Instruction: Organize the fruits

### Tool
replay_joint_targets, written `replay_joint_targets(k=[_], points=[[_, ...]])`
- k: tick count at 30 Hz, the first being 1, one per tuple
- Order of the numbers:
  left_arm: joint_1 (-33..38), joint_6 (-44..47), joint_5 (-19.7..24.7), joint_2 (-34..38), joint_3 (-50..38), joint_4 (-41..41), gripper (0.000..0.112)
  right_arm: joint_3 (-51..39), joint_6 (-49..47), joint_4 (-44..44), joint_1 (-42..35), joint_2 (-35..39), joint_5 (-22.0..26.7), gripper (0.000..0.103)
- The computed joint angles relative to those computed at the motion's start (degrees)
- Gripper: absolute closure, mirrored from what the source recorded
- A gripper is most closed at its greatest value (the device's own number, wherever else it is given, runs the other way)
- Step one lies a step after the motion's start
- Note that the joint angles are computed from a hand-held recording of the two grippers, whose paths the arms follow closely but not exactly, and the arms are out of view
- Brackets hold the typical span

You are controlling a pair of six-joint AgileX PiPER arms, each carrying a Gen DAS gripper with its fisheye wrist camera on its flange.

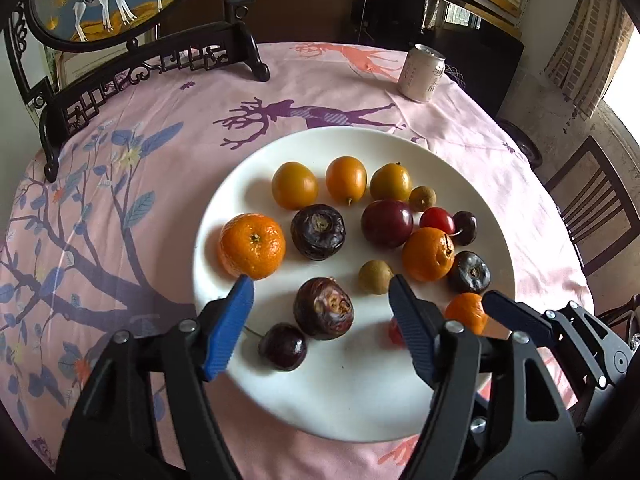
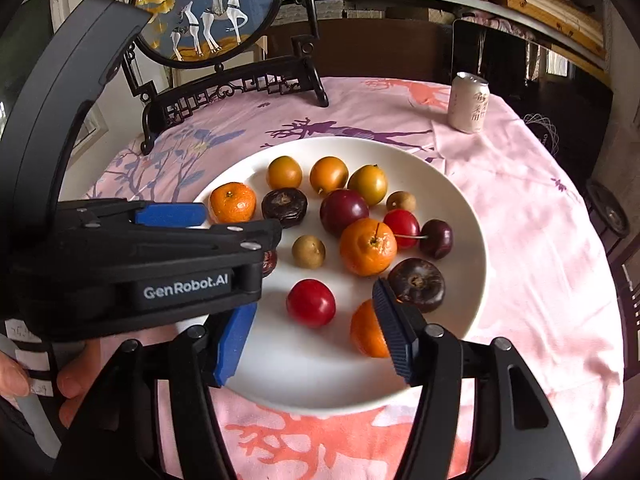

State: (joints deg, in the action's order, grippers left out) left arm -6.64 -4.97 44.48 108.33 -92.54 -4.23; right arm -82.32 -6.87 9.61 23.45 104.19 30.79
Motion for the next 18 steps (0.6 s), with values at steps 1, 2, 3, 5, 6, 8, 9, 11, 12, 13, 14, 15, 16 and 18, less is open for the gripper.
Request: replay_joint_targets(k=[1, 2, 3, 5, 6, 8, 9, 11, 12, 13, 14, 15, 16, 18], points=[[0.2, 1.0, -0.5, -1.8, 1.8, -1.0, 0.035, 1.3, 0.9, -1.6, 0.3, -1.6, 0.4, 0.042], [0.4, 1.9, -1.6, -4.2, 4.5, -1.9, 0.031, 2.9, 2.3, -3.3, 0.6, -3.4, 1.0, 0.041], [0.3, 2.2, -3.1, -6.9, 7.6, -2.1, 0.028, 4.9, 2.7, -4.1, 0.8, -5.4, 1.0, 0.041], [-0.2, 1.9, -6.3, -12.9, 14.3, -1.8, 0.018, 10.1, 3.1, -4.6, 1.0, -10.1, 0.3, 0.032], [-0.7, 1.1, -8.1, -16.4, 18.1, -0.9, 0.018, 13.1, 4.3, -5.6, 1.1, -12.6, -0.7, 0.023], [-2.5, -3.4, -10.8, -22.5, 24.5, 3.7, 0.017, 18.6, 8.8, -8.8, 1.6, -17.3, -3.4, 0.011], [-3.8, -6.4, -11.4, -25.4, 27.3, 7.0, 0.013, 21.1, 10.7, -9.9, 1.5, -19.4, -4.6, 0.009], [-6.1, -12.4, -12.6, -30.9, 32.6, 13.1, 0.012, 24.3, 19.4, -16.2, 1.9, -22.5, -5.5, 0.009], [-7.1, -14.9, -12.4, -33.2, 34.7, 15.6, 0.012, 25.5, 22.9, -18.7, 1.9, -23.8, -5.5, 0.006], [-7.9, -16.6, -12.0, -35.2, 36.4, 17.1, 0.012, 26.4, 25.3, -20.2, 1.8, -24.8, -5.4, 0.005], [-8.1, -17.1, -11.4, -36.6, 37.5, 17.1, 0.012, 27.1, 27.2, -21.5, 1.8, -25.5, -5.1, 0.005], [-8.1, -17.4, -10.7, -37.8, 38.4, 16.9, 0.012, 27.2, 29.5, -23.3, 2.3, -25.7, -4.4, 0.005], [-8.2, -17.8, -10.3, -38.9, 39.4, 16.7, 0.012, 27.5, 31.1, -24.6, 2.6, -25.9, -3.7, 0.005], [-8.8, -19.0, -9.9, -40.8, 41.3, 17.3, 0.013, 28.0, 32.3, -25.6, 3.2, -26.2, -3.0, 0.005]])
